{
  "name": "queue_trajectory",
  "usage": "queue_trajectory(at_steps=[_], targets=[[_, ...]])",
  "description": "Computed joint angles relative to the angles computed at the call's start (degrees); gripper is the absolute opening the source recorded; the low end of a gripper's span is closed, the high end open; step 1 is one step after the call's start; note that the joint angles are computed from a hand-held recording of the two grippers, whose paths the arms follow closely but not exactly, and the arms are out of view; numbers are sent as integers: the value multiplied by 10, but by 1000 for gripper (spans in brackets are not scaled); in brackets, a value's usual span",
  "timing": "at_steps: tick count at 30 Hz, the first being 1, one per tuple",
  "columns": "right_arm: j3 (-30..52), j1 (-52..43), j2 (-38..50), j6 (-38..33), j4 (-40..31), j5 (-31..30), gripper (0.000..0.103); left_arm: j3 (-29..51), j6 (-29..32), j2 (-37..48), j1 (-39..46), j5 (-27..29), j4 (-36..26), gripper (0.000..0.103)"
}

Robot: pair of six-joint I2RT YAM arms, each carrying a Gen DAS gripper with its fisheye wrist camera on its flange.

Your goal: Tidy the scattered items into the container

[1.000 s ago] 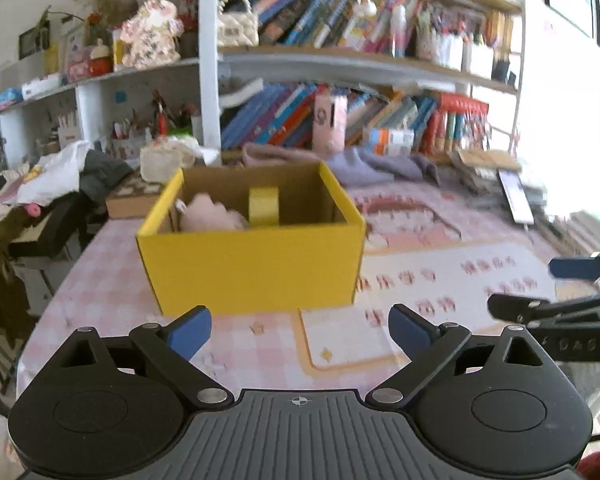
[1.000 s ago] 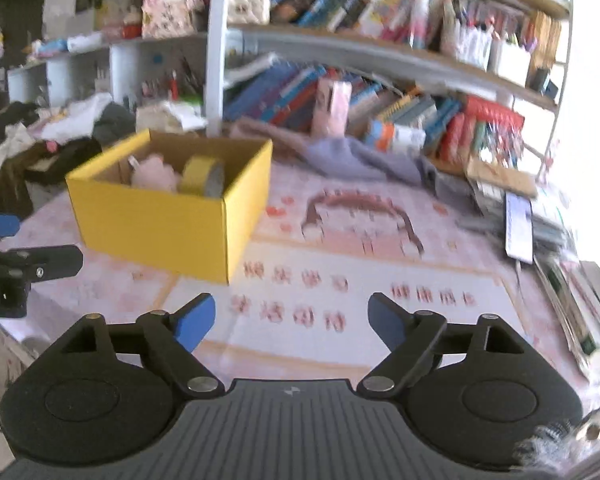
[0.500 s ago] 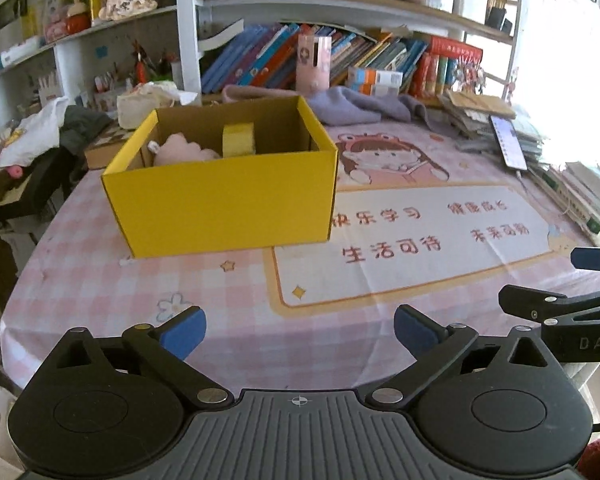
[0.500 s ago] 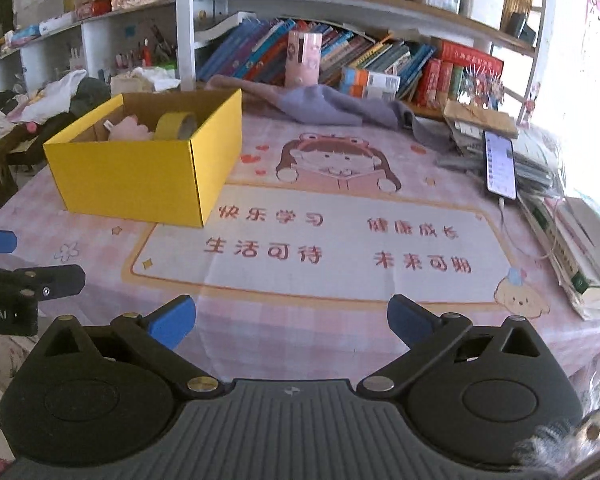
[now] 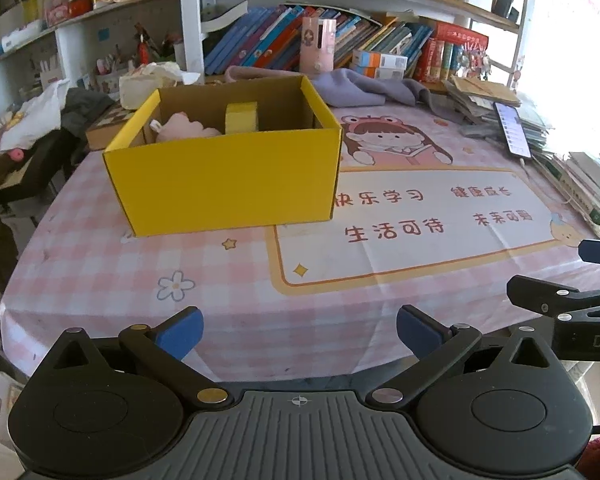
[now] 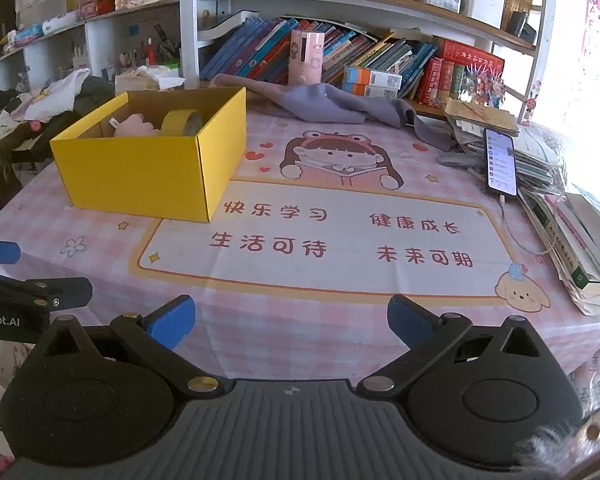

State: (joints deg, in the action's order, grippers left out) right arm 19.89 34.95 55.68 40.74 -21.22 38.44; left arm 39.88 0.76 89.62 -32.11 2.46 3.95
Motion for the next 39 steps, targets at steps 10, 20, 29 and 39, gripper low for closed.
queue_trajectory(at_steps=[10,20,29,39], targets=[[4,3,-3,5,-7,8,103,1,10,0,-7,1,2,103],[6,-4,6,-1,1,4,103,6,8,9,-2,9,0,103],[9,-9,14,-2,1,-1,103,15,16,20,-2,12,-5,103],[7,-23,22,-13,15,-11,103,8,22,24,3,37,17,103]])
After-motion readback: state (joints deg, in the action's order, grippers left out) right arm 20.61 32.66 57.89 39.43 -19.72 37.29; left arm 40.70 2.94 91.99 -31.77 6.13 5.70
